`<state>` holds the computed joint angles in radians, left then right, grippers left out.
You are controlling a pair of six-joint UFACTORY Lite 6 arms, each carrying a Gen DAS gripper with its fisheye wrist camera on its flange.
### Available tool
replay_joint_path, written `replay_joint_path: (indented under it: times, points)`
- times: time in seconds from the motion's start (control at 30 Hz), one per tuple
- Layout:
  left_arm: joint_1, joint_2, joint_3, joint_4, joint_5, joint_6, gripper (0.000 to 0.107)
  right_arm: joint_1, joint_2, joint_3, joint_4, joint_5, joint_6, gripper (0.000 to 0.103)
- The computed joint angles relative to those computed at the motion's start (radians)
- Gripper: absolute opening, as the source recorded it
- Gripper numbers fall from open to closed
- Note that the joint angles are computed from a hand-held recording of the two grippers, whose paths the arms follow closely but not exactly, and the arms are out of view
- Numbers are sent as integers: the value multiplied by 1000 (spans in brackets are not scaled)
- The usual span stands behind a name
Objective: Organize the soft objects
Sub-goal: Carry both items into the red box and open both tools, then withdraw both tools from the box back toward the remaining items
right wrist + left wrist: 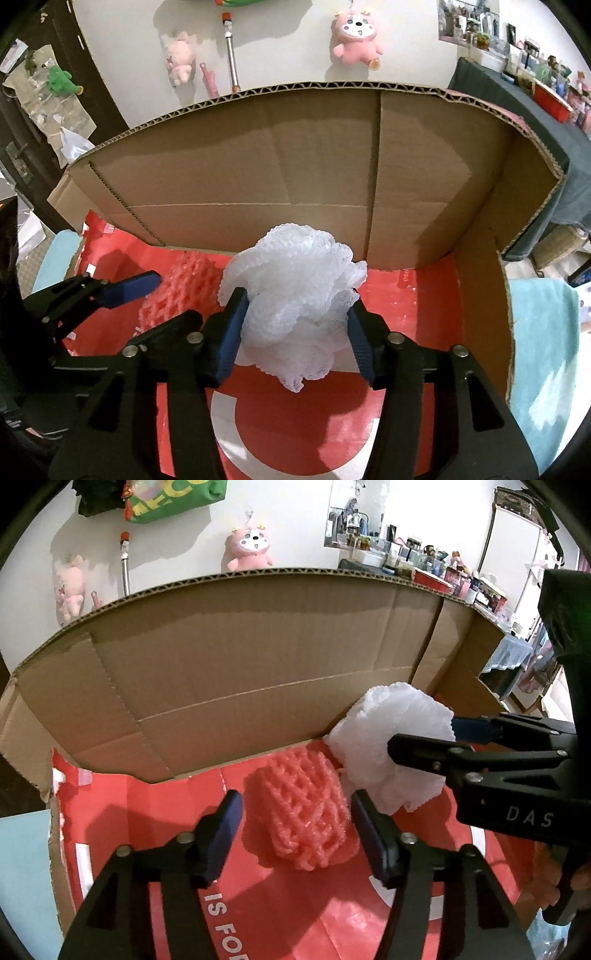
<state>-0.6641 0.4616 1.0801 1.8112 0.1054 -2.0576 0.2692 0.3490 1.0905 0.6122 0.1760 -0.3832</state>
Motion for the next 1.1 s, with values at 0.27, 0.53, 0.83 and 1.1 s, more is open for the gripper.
replay_joint_path:
  times: [0.27,0.53,0.83,1.1]
  points:
    - [-12,-125,-99,32,34,-62,80,11,-52,-29,-206,-3,220,69]
    - [-99,-420,-272,-283,137,201,96,31,-286,-166,-429,26,468,71]
    - [-374,-854,-457,-556,438,355,103,199,-749,-331,-967,225,1068,80]
    - [-950,-1055,-534,-602,979,168,103,733,-1122,-433,-1442,679,1661,86]
